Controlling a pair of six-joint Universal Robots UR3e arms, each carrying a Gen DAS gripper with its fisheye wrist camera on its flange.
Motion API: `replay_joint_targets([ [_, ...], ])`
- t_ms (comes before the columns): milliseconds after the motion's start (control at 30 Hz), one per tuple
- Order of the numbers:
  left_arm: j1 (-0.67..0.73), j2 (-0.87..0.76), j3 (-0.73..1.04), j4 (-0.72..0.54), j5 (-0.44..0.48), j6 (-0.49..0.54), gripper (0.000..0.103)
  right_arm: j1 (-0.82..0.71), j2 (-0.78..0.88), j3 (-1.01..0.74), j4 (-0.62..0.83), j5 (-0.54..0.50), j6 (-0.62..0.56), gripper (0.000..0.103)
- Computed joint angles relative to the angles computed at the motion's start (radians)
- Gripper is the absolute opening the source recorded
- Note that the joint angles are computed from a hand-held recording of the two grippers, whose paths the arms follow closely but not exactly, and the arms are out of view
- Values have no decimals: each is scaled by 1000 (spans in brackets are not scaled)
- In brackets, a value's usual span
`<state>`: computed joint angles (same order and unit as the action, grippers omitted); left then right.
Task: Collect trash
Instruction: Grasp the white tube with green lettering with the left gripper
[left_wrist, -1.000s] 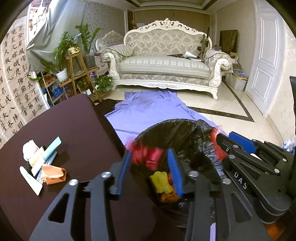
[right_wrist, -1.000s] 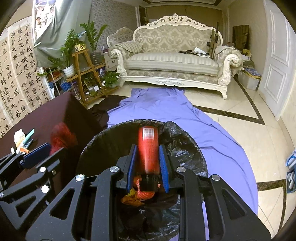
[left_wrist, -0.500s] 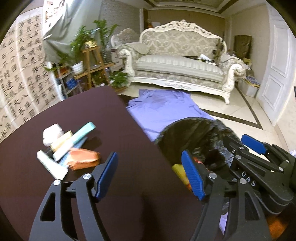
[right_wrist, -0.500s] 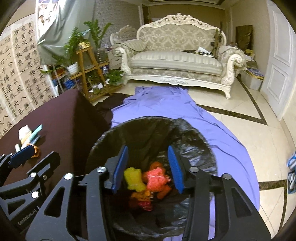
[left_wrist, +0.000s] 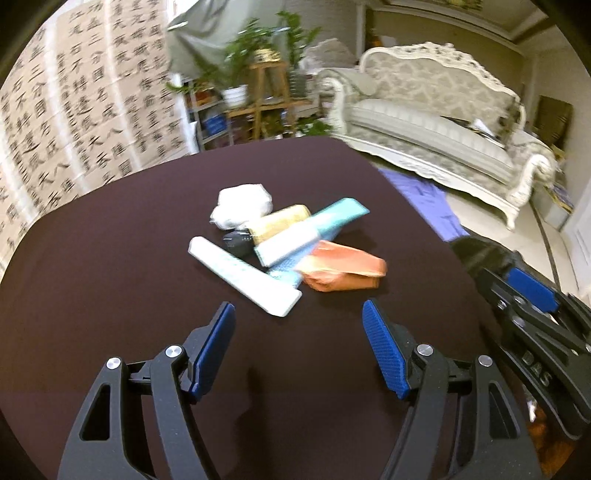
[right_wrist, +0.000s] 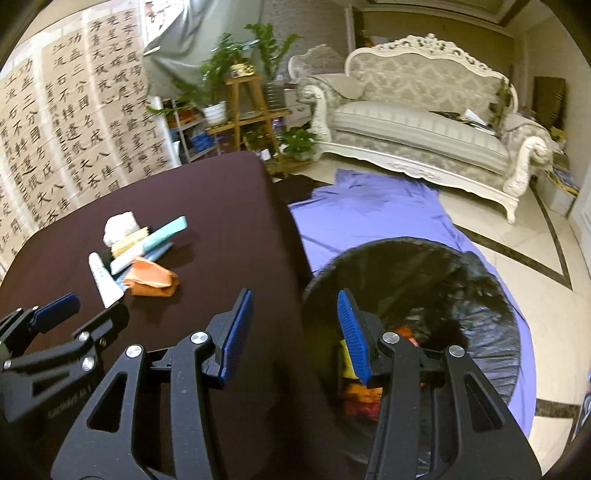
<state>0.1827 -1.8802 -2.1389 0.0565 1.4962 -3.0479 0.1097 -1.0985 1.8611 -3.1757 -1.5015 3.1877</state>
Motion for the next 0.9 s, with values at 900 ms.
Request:
replay_joint_targets([
  [900,225,23,-67,-56,-80,75,69,82,50,-98,86,-49,2,47],
])
